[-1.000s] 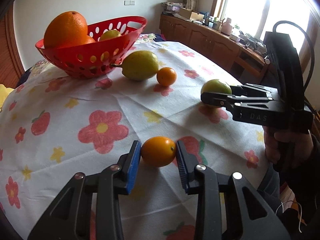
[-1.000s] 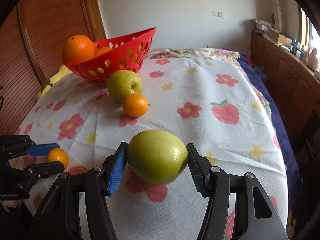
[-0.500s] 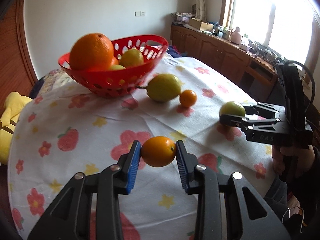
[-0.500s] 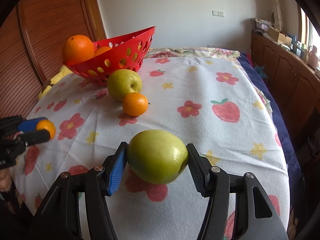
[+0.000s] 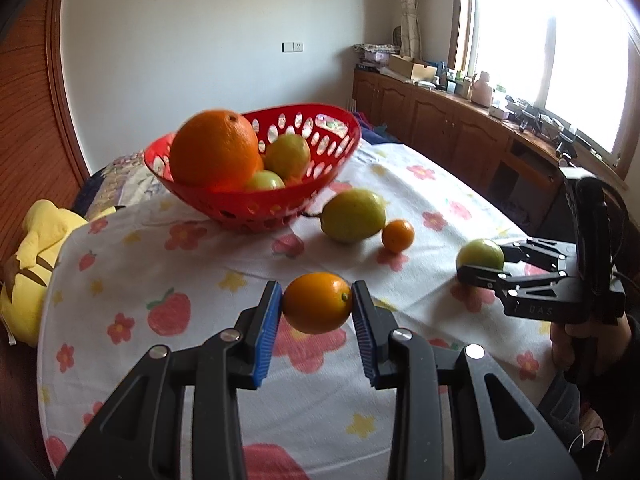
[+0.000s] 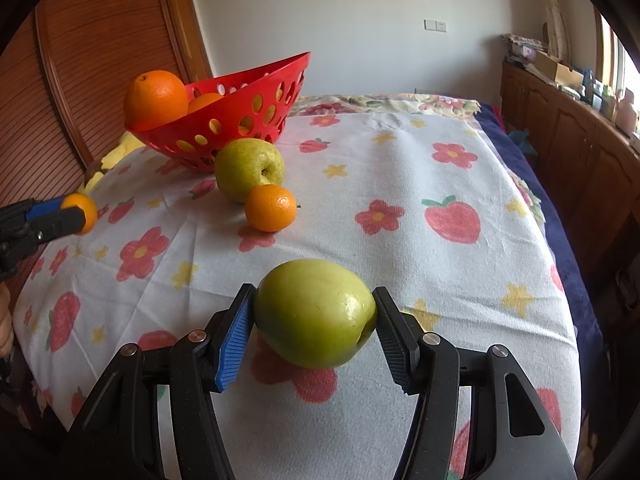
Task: Organize fruits
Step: 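Carry the mandarin and green apple into the red basket and open both tools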
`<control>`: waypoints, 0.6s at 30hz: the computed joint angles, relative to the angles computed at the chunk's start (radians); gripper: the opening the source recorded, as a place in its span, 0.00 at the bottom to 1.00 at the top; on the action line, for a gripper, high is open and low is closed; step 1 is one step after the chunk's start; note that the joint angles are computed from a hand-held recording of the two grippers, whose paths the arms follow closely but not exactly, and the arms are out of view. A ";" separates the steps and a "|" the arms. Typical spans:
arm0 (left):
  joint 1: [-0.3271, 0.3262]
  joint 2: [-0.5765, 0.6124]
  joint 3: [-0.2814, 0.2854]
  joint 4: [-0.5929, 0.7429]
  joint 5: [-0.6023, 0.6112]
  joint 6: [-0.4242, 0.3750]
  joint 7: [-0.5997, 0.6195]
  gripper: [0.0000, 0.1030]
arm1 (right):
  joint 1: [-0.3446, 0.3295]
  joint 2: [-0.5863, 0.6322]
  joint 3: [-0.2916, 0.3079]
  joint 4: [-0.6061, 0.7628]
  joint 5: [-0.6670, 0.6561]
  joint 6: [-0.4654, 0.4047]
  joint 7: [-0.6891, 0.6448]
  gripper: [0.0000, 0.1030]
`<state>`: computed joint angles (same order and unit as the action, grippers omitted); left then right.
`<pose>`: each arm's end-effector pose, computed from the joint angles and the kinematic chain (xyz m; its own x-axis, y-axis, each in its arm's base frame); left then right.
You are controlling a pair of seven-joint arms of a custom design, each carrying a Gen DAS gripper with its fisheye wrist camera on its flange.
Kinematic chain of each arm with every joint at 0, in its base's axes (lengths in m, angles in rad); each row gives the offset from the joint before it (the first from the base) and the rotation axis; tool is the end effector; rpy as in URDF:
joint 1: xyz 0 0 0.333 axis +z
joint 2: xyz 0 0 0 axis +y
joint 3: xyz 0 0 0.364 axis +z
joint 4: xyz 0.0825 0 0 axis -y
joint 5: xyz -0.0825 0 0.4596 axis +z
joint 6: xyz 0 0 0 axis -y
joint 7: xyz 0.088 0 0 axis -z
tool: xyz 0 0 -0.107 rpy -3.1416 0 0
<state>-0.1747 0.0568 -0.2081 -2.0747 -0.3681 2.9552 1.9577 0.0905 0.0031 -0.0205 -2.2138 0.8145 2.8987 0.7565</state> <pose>0.6330 -0.2266 0.5058 -0.4334 -0.9004 0.0380 -0.6140 0.2641 -0.7438 0.6262 0.0004 0.4433 0.1992 -0.9729 -0.1171 -0.7228 -0.0652 -0.6880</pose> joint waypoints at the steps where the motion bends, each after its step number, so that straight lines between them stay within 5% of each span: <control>1: 0.001 0.004 0.001 0.008 0.000 0.002 0.003 0.33 | 0.000 -0.002 0.000 -0.001 0.002 0.005 0.001 0.58; 18: 0.060 0.083 -0.040 0.201 -0.198 0.017 0.214 0.33 | -0.007 0.028 0.008 0.166 0.025 -0.040 -0.076 0.58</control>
<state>-0.1148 0.1400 -0.2484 -1.8739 -0.5656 2.9723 2.1720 0.0839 0.0311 -0.0124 -2.0482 0.8391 2.8586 0.6806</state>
